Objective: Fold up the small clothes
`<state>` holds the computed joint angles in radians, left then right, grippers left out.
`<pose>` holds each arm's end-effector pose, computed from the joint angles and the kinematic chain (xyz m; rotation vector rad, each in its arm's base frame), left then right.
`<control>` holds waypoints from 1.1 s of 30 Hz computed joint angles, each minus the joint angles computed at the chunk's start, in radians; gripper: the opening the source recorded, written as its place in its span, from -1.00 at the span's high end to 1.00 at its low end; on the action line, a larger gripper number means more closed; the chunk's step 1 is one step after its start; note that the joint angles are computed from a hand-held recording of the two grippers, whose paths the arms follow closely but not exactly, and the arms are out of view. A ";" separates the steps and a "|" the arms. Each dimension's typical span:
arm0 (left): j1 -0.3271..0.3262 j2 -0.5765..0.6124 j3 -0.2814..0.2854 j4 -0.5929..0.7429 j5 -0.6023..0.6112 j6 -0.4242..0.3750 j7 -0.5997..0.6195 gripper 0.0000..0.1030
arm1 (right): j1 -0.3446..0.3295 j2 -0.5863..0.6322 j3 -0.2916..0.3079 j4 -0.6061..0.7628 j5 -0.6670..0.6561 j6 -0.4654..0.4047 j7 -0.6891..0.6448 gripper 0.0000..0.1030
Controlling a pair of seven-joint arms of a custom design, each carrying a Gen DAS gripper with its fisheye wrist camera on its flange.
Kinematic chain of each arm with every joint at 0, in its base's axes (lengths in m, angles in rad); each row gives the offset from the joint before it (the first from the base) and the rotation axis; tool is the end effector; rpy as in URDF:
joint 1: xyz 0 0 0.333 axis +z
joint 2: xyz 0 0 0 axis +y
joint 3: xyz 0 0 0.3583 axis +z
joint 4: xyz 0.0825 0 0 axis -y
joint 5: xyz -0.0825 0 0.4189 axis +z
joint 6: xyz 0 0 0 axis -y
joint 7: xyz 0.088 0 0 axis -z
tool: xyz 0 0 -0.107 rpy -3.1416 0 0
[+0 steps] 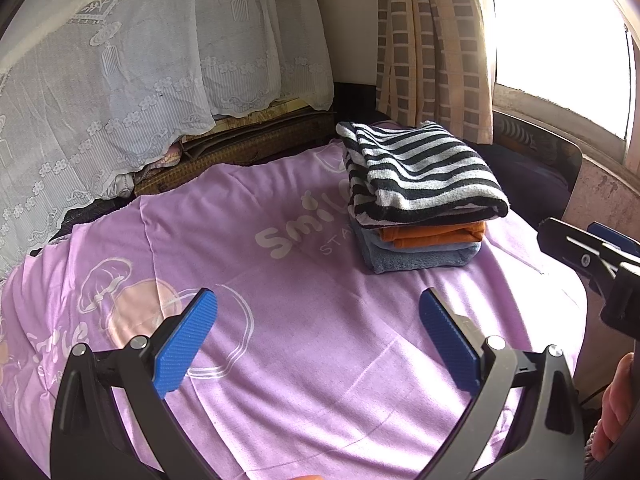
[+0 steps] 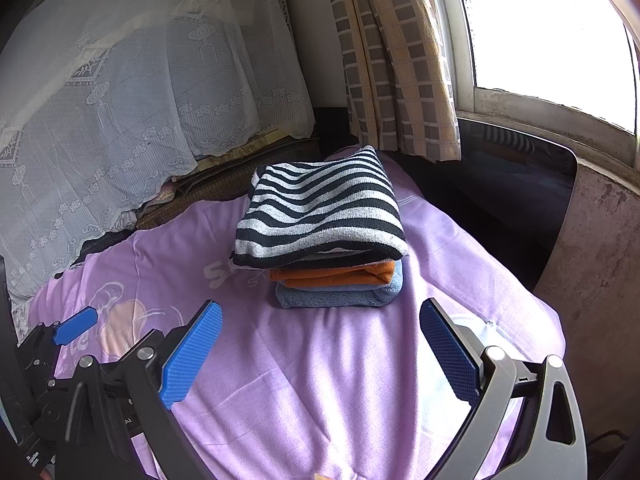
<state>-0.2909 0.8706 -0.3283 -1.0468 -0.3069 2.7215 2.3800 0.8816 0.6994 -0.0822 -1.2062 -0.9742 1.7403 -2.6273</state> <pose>0.7917 -0.3951 0.4414 -0.7427 2.4268 -1.1563 0.5972 0.5349 0.4170 -0.6715 2.3074 -1.1551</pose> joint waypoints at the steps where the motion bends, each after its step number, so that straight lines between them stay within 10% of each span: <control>1: -0.001 0.001 0.000 0.001 0.000 0.001 -0.001 -0.91 | 0.000 0.000 0.000 0.000 0.000 -0.001 0.000 -0.93; 33: 0.003 0.005 -0.004 0.003 -0.001 -0.009 0.005 -0.91 | 0.008 0.017 -0.009 0.027 0.005 -0.008 -0.007 -0.93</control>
<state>-0.2884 0.8751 -0.3326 -1.0440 -0.3081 2.7122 2.3855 0.8898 0.7166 -0.0917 -1.1788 -0.9696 1.7324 -2.6348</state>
